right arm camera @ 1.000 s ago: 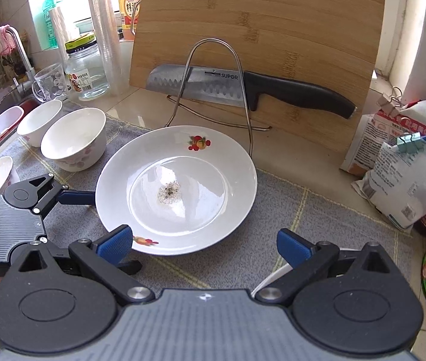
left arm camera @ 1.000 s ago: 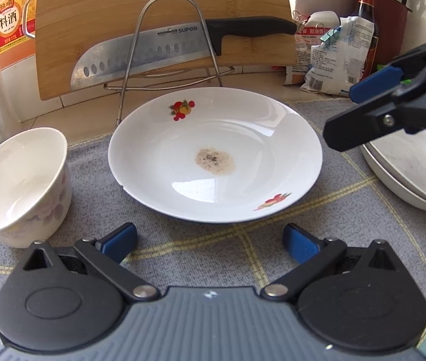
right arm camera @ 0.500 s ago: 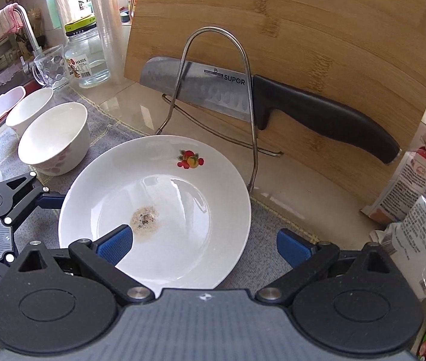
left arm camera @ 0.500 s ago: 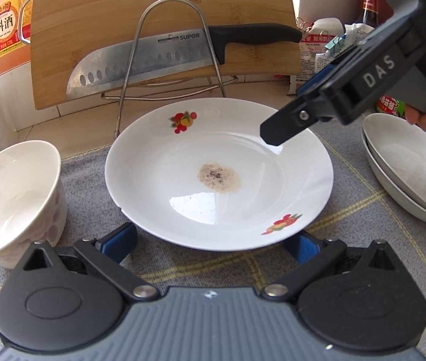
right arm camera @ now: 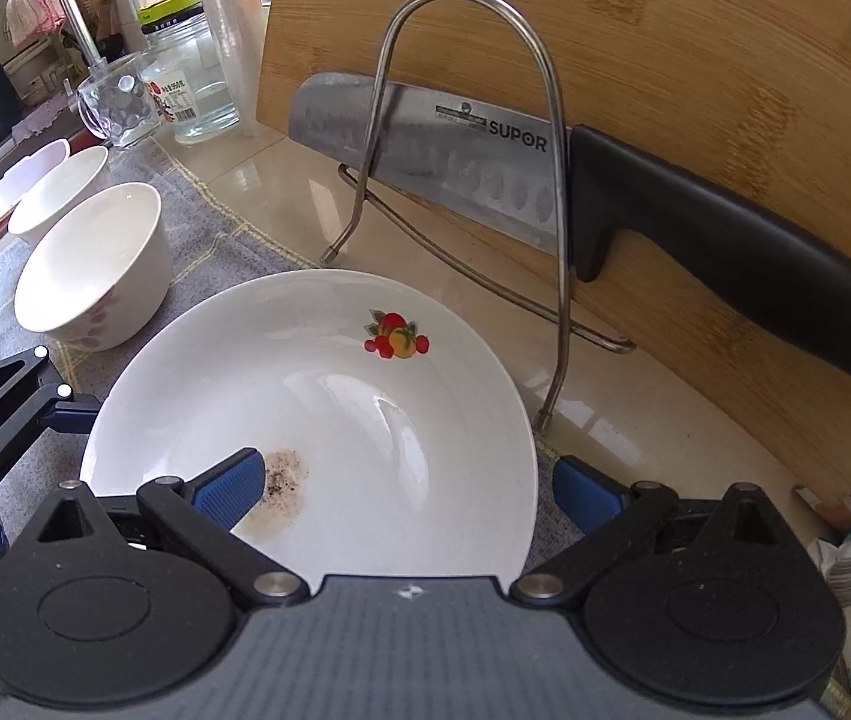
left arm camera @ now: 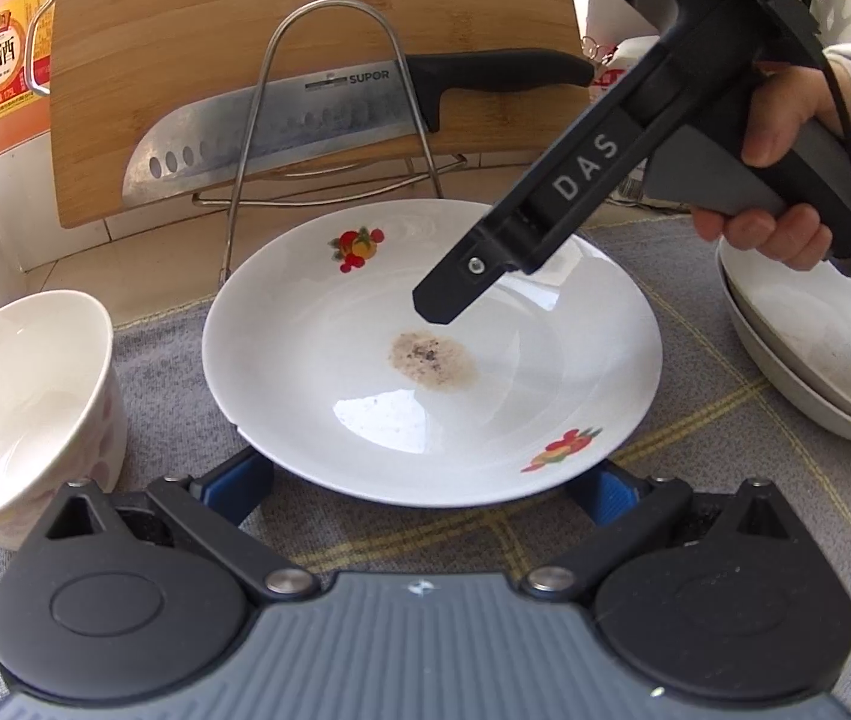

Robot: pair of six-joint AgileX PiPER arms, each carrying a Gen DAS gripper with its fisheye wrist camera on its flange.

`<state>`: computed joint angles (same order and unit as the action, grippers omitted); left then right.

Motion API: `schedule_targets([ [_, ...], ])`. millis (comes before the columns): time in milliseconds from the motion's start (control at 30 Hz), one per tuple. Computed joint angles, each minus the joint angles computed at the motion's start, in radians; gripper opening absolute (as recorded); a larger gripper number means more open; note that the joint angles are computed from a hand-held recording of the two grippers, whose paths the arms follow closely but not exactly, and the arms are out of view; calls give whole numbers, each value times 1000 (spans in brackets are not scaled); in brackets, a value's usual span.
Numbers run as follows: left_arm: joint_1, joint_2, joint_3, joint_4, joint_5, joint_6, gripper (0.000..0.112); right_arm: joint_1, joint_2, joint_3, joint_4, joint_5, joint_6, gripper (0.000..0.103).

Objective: Organize plates and bowls
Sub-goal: 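Grasp the plate rim with the left gripper while the right tool presses its center, then lift and carry the plate toward the stack with the left gripper while the right tool steadies it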

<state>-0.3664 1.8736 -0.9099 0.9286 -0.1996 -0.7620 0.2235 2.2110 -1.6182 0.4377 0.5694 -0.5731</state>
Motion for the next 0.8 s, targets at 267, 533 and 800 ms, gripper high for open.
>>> schedule_targets([
  [267,5,-13,12,41,-8,-31,103,-11,94,-151,26,111,-31,103],
  [533,14,-23,24,48,-32,-2,102,-13,150,-257,47,200,-93,103],
  [800,38,-24,23,144,-70,-66,103,-25,206,-368,74,281,-123,103],
])
